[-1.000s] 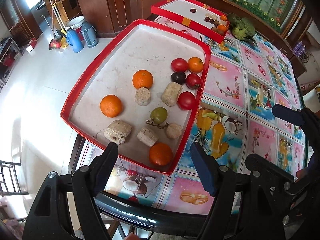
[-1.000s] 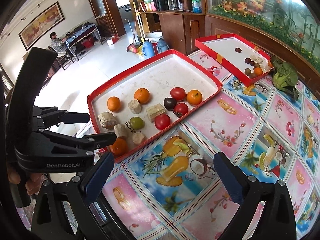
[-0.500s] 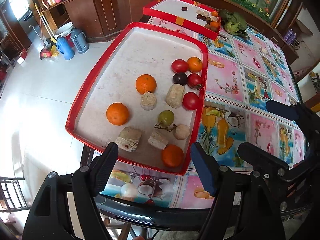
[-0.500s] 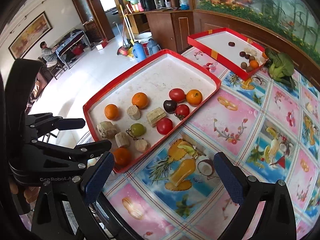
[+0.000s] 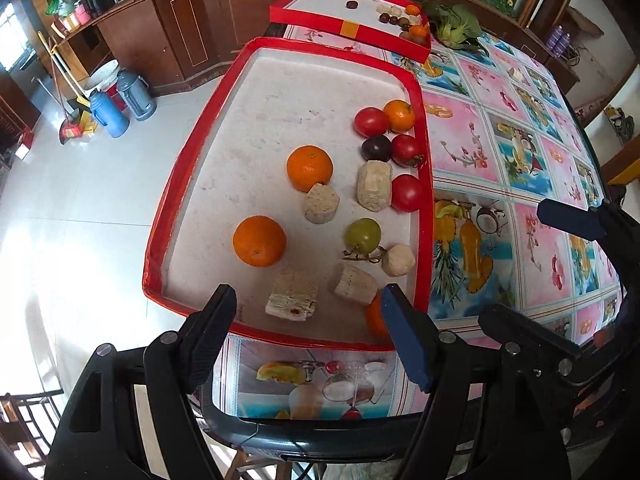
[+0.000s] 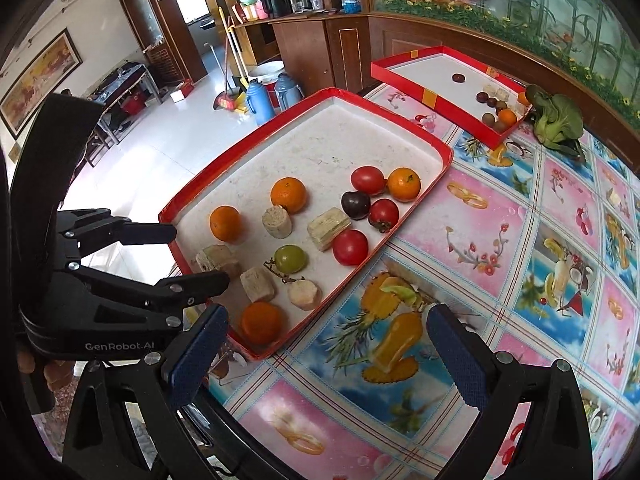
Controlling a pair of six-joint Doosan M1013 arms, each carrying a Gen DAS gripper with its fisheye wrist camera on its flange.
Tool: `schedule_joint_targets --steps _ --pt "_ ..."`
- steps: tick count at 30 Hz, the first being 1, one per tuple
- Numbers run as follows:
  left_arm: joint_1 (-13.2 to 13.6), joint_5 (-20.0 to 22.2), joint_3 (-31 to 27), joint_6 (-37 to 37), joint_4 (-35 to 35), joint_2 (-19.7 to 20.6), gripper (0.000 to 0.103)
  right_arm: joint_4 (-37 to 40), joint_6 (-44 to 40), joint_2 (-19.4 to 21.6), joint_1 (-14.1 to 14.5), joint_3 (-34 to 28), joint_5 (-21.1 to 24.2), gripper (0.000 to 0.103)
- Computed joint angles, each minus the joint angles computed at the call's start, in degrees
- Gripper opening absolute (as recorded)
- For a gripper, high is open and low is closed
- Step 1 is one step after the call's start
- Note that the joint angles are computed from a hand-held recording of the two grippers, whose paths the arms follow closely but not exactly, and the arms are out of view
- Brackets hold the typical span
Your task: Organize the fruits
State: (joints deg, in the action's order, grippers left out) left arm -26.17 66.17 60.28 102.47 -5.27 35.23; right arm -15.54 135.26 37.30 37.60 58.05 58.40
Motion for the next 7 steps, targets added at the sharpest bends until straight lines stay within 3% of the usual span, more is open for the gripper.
schedule_joint_targets --steps 7 --pt "0.57 0.59 -1.22 2.05 -1.52 0.86 0.075 -0.7 2.18 0.79 0.23 -1.17 0.92 0.1"
